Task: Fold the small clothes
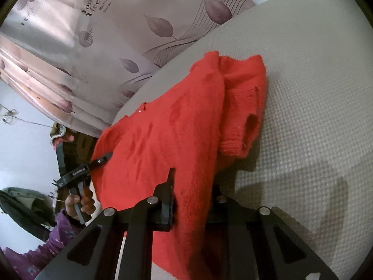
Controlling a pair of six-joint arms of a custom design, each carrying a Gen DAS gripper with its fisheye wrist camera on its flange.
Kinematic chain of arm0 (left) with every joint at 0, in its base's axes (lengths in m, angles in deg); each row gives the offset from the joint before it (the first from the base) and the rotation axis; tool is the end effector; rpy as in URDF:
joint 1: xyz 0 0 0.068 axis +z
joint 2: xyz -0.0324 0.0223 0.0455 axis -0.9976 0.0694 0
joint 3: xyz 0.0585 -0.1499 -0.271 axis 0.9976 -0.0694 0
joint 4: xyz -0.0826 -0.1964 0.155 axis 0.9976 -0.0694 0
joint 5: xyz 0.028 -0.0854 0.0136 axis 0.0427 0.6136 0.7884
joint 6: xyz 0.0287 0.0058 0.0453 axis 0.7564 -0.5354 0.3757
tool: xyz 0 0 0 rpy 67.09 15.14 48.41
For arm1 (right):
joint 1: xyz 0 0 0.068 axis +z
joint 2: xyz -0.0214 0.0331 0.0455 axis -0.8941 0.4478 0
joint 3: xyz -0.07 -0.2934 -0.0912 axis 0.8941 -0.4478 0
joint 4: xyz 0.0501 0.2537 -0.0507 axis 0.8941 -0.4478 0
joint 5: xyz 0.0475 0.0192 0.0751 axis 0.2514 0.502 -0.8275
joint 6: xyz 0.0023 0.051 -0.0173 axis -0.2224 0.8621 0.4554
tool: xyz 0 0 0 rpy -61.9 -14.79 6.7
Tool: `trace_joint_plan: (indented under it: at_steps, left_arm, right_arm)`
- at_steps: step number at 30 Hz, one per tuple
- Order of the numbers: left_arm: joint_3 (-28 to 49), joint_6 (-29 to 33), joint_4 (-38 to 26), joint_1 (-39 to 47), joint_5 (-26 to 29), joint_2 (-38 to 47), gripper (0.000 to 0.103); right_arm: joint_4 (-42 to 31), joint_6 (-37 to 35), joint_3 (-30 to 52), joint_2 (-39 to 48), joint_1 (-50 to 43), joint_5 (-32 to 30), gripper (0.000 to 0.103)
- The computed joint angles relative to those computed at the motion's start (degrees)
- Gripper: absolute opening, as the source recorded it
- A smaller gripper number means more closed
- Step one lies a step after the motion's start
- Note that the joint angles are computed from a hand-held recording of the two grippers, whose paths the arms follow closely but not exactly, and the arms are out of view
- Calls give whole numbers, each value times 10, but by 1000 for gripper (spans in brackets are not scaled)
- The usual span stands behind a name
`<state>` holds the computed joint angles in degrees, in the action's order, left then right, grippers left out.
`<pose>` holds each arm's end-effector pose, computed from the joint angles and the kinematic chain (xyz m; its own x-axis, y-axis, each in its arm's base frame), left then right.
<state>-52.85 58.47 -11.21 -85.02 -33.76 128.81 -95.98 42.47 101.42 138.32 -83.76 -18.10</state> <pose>0.1653 -0.0085 0.1524 -0.7959 -0.2783 -0.5376 -0.0388 0.9097 -0.4135 0.3225 -0.0889 0.0928 -0.8990 -0.0914 -0.4283 -0.3909 0.6081 0.6909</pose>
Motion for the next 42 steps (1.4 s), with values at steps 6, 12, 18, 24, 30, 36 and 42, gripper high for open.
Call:
trace_joint_plan:
  at_steps: [6,12,18,24,30,36,42]
  left_arm:
    - [-11,17,-107,67,64,-85,15]
    - [-25,65,-241,118,87,-204,15]
    - [-31,43,-227,91,65,-211,15]
    - [-25,18,-216,25,-1,-213,15]
    - [-36,-4,-201,-20,-50,-218,15]
    - [-41,-18,-191,-42,-74,-217,15]
    - [-38,-27,-191,-68,-102,-213,15]
  right_arm:
    - [-66,-56,-15,-1,-14,-20,15]
    - [-109,-104,-55,-16,-22,-10,15]
    - [-91,-89,-63,-13,-32,-5,19]
    - [-45,-69,-92,-68,-65,18,24]
    - [-14,-54,-115,-158,-85,-14,25]
    - [89,28,-151,-228,28,26,24]
    - [235,169,-161,-188,129,110,24]
